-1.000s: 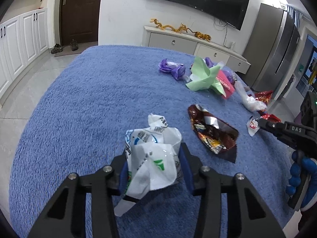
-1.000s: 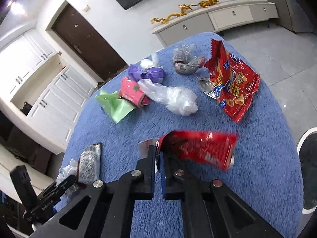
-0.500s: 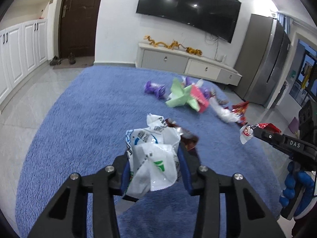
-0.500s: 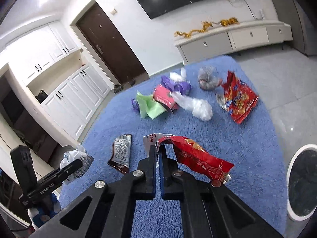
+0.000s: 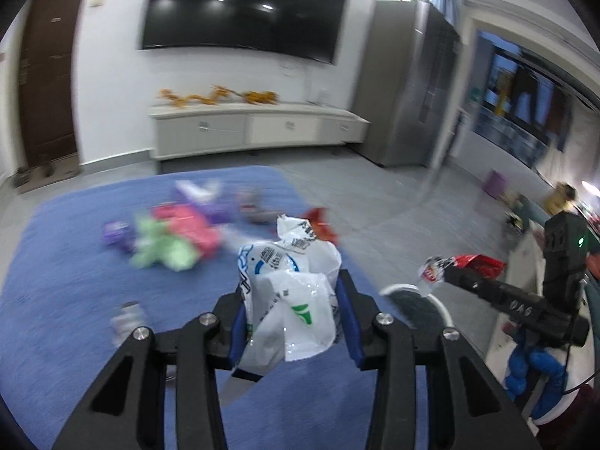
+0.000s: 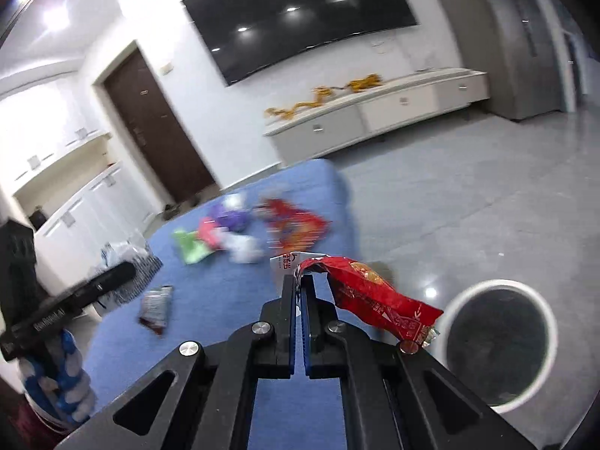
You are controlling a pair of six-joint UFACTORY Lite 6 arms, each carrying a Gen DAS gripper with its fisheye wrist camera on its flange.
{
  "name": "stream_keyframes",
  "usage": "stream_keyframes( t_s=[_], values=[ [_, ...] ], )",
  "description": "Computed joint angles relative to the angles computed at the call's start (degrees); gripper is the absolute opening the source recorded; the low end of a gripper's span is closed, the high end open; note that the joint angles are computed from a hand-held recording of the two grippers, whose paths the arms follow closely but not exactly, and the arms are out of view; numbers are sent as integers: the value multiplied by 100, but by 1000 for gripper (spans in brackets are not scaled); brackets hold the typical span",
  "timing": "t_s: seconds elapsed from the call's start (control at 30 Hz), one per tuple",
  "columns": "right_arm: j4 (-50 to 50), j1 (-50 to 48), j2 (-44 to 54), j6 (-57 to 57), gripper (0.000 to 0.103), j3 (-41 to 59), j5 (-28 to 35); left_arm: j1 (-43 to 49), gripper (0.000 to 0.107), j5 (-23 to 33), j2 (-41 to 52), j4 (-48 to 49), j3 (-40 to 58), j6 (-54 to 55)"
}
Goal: Collect trash
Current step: 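Carry both bags to the round bin and open both tools over it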
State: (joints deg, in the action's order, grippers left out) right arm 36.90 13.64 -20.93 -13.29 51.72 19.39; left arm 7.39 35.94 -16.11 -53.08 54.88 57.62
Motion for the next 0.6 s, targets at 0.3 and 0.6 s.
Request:
stream_keyframes(
  t_s=[0.3,0.6],
  values=[
    [2297,-2656,577,-3516,3,-767,783,-3123,40,-1101,2851,2005,2468,-2760],
    [3632,-3720,2954,-5470,3,-356,938,-4238,42,-281,6205,3300,6126,-4388]
  ],
)
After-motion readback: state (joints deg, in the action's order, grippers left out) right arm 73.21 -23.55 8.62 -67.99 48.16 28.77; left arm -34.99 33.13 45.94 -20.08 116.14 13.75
